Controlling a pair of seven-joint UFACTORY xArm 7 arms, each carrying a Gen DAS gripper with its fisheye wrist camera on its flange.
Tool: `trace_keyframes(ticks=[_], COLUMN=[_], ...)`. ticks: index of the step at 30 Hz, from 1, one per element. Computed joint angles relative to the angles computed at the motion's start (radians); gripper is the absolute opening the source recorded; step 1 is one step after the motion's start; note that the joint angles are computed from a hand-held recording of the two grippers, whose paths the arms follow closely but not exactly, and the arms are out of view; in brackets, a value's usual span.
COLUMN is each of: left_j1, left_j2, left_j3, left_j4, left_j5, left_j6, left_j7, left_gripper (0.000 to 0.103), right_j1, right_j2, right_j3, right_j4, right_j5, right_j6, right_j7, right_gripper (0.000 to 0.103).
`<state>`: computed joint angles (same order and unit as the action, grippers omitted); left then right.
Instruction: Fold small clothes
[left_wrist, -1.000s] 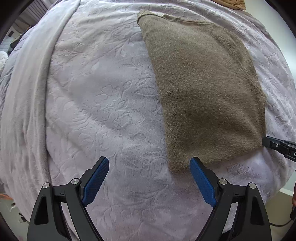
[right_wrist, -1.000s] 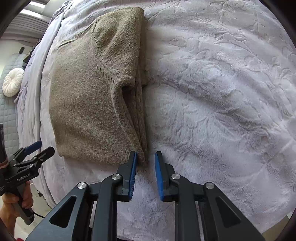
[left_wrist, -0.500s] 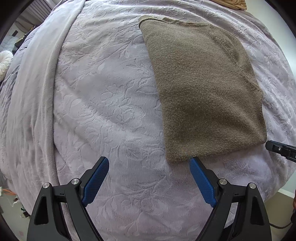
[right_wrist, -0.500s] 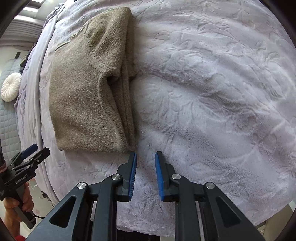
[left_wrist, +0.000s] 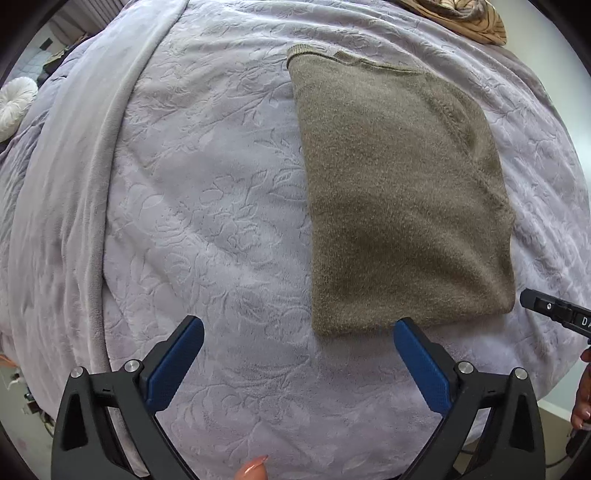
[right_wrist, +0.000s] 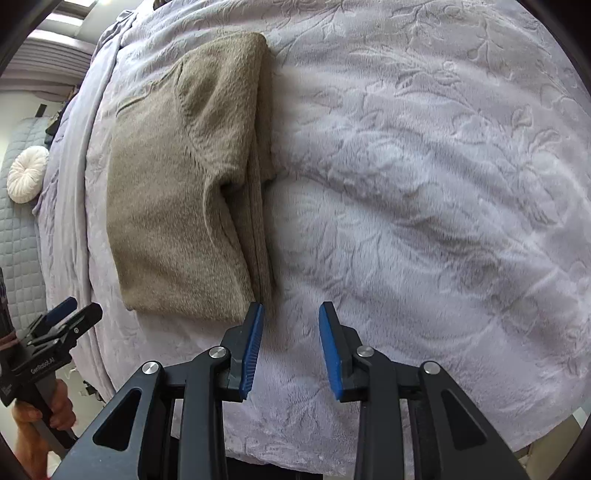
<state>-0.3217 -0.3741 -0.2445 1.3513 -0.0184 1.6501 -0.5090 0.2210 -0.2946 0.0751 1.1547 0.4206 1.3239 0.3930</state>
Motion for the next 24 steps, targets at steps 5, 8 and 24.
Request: trace_keyframes(ticks=[5, 8, 24], left_j1=[0.0, 0.005, 0.008], left_j2=[0.022, 0.043, 0.115], left_j3=[0.0, -0.007, 0.025], left_j4=[0.02, 0.038, 0.034], left_j5=[0.006, 0.029, 0.052], left_j6=[0.003, 0.008, -0.025], left_j7=[0.004, -0.017, -0.007], left_gripper=[0.103, 0.103, 0.103], right_j1=[-0.007, -0.014, -0.038], right_j2=[0.026, 0.044, 0.233], right_j3=[-0.007, -0.009, -0.001], right_j4=[0.03, 0.057, 0.273], right_j5=[-0.004, -0.014, -0.045], right_j6=[-0.005, -0.01, -0.035], right_j7=[-0.013, -0.018, -0.055], right_gripper=[0.034, 0.034, 0.039])
